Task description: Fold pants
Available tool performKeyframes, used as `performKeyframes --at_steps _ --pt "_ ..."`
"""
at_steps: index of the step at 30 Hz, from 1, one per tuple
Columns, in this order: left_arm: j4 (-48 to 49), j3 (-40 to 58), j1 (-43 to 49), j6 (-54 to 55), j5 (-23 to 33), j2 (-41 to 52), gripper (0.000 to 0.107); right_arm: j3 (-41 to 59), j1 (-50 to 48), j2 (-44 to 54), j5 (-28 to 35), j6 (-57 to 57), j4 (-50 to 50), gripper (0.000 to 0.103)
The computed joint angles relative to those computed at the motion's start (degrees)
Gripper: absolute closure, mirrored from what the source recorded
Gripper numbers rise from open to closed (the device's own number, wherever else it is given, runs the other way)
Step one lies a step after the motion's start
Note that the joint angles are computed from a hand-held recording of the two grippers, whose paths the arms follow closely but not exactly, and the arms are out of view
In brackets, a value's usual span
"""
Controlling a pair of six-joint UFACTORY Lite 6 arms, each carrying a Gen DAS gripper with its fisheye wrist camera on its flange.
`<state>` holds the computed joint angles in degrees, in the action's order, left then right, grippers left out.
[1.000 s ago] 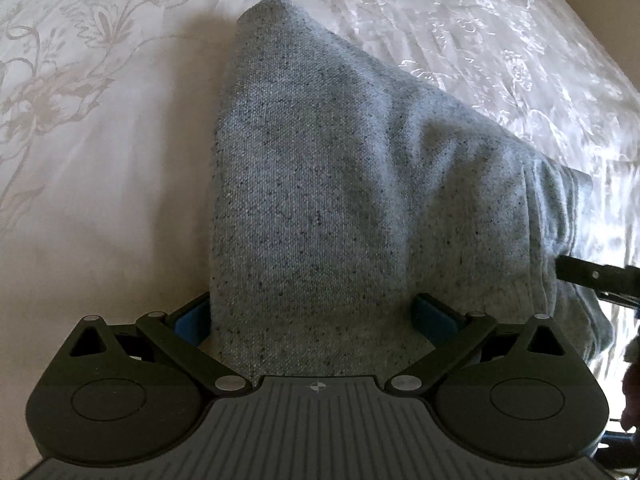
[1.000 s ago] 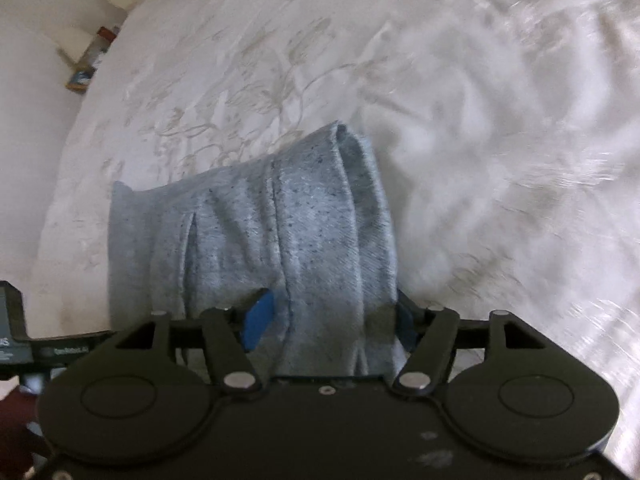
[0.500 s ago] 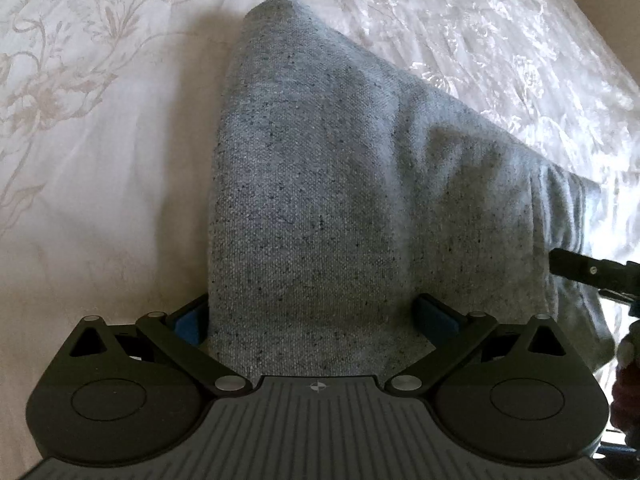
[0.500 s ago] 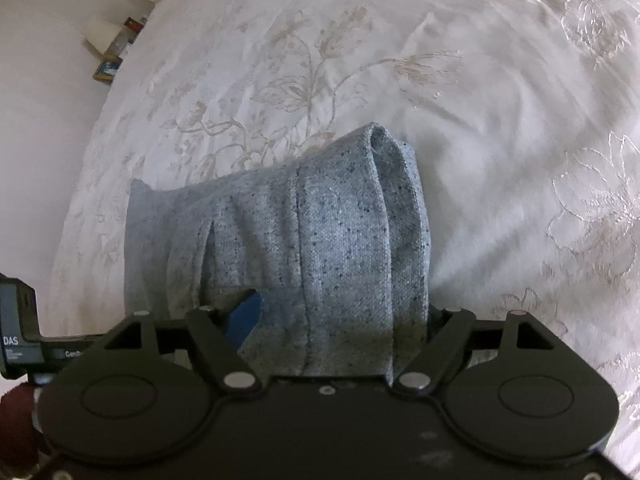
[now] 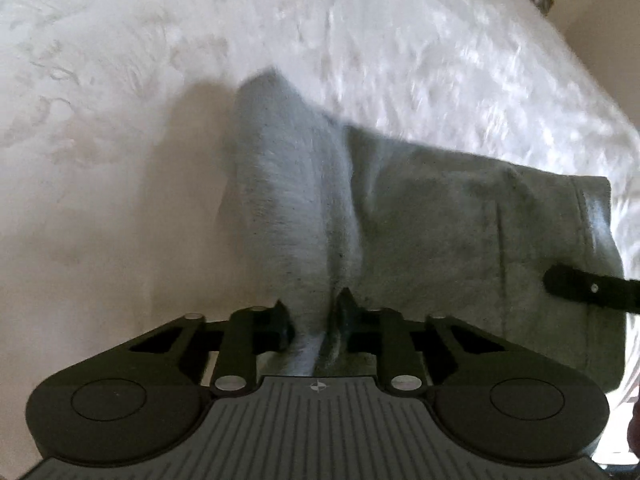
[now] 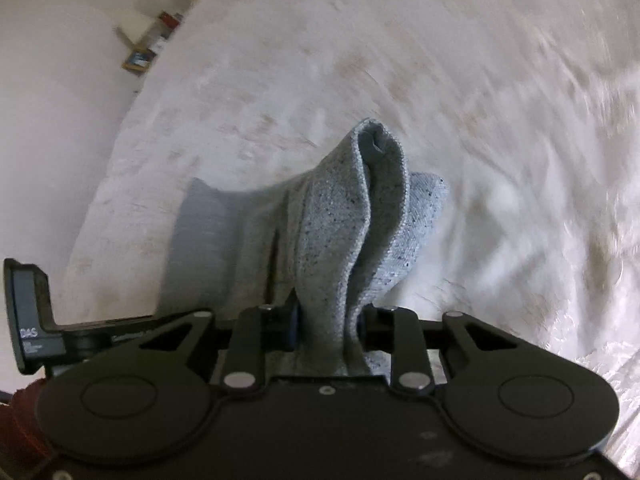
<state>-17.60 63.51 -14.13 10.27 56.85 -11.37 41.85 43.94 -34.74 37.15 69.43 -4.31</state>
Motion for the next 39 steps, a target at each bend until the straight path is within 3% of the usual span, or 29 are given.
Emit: performKeyframes --at_steps 5,15,17,19,23,27,32,37,39 --pt "-1.2 6.4 -0.4 0.8 0.1 1.0 0.089 10.0 0.6 4.1 2.3 -0.8 -5.3 0.077" --pt "-0.1 32.1 -1.3 0.8 -2.4 19.2 0.089 28.0 -18.6 19.0 -1.2 -31.2 9.7 0.077" --pt "2.7 36.6 -2.2 -0.2 -3.2 23.6 0.084 29.3 -21.9 22.1 -3.3 -34.7 11.8 0.074" --pt "9.4 39.8 -3.8 -5.0 -3.9 28.0 0.083 30.8 -24.2 26.8 -3.1 -33.3 9.1 0.062" --pt "18.7 39.1 -5.0 -12.5 -3.8 31.1 0.083 36.7 -24.4 39.0 9.3 -20.3 -8.2 0.061" --pt "17.2 34.9 -5.7 -11.7 -5.1 28.5 0.083 33.7 -21.8 36.4 9.7 -14.5 -16.2 0.062" --pt "14.0 30.1 -8.8 -9.4 -7.7 25.6 0.083 29.1 -15.7 31.1 3.4 -15.0 -18.3 0.074" --pt "17.8 26.3 -10.6 -12.4 -8.4 28.4 0.083 23.1 -12.7 32.6 3.7 -16.4 -13.1 0.095" --pt "18.3 24.8 -9.9 -12.6 -8.5 29.3 0.081 19.4 -12.8 31.8 2.9 -15.5 -11.1 0.098"
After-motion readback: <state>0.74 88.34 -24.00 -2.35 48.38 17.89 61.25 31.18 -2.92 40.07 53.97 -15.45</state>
